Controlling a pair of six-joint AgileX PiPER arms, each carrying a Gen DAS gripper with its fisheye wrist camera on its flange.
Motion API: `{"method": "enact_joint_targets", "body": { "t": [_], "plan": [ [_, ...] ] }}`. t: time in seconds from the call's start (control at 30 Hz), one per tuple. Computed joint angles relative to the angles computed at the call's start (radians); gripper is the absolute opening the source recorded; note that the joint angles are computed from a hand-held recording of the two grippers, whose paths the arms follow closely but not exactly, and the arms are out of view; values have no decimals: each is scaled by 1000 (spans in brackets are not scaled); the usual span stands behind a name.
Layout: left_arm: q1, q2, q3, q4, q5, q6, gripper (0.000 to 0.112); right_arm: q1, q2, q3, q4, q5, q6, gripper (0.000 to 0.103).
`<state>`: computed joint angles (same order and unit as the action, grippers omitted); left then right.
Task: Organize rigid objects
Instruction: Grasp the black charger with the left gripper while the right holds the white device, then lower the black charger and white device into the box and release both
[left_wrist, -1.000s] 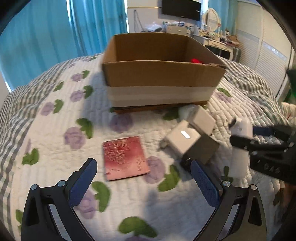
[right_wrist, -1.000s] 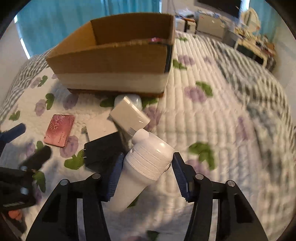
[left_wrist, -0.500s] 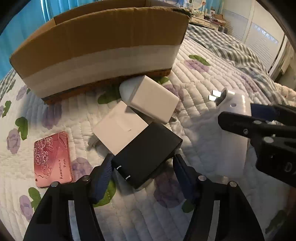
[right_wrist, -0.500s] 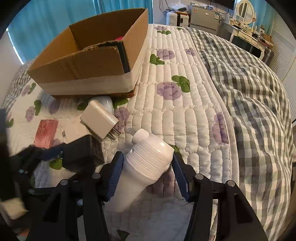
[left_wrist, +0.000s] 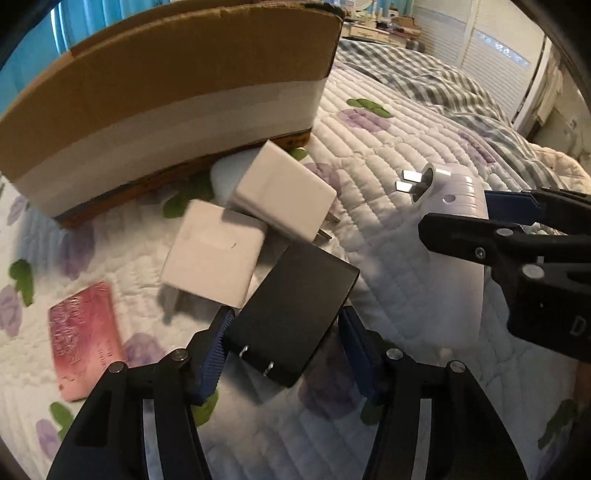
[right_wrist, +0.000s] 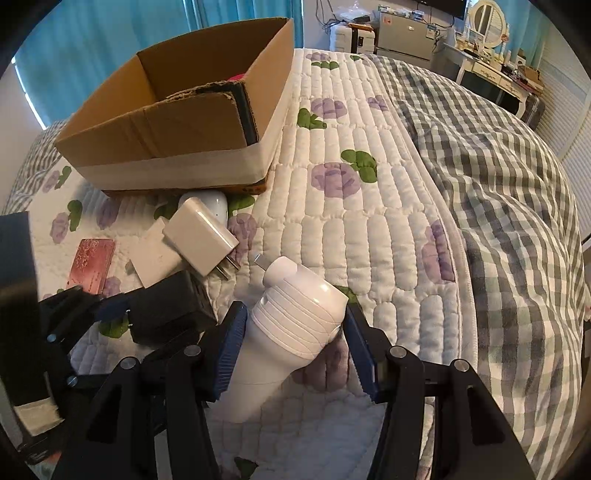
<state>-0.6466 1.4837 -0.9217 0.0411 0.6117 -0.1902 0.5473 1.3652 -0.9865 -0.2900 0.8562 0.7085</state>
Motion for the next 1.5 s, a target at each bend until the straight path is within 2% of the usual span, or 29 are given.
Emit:
{"method": "enact_joint_targets", "body": {
  "t": [0.07, 0.13, 0.2, 0.3, 0.43, 0.6, 0.73, 0.9, 1.07, 1.13, 1.27, 1.37, 1.5],
  "plan": [
    [0, -12, 9, -14, -5, 23, 58, -5, 3, 0, 6, 0, -4, 54],
    [15, -53, 32, -96, 1, 143, 45, -5, 5, -1, 6, 1, -5, 54],
    [34, -83, 46, -178, 23, 250, 43, -5, 5, -1, 7, -1, -3, 54],
    [11, -54, 25, -112, 20, 175, 42, -12, 7, 1, 18, -8, -8, 54],
    [7, 0, -18, -115, -13, 144, 41, -12, 8, 2, 17, -7, -9, 54],
    [-42, -60, 14, 34, -27, -14, 39, -12, 0, 8, 13, -15, -4, 54],
    [-21, -131, 7, 49, 20, -69, 39, 11, -30, 12, -15, -18, 22, 54],
    [28, -237, -69, 51, 141, -53, 39, 52, -81, -38, -27, 22, 24, 54],
    [104, -286, -215, 8, 249, 31, 39, 143, -78, -209, -128, 162, 52, 54],
    [121, -261, -293, 16, 281, 47, 39, 169, -56, -301, -160, 215, 36, 54],
    [239, -207, -457, -48, 342, 150, 39, 181, 15, -498, -203, 291, -27, 54],
    [255, -107, -575, 8, 339, 133, 39, 153, 93, -654, -200, 320, -102, 54],
    [315, 6, -654, 13, 322, 155, 39, 93, 194, -789, -159, 308, -185, 54]
  ]
}}
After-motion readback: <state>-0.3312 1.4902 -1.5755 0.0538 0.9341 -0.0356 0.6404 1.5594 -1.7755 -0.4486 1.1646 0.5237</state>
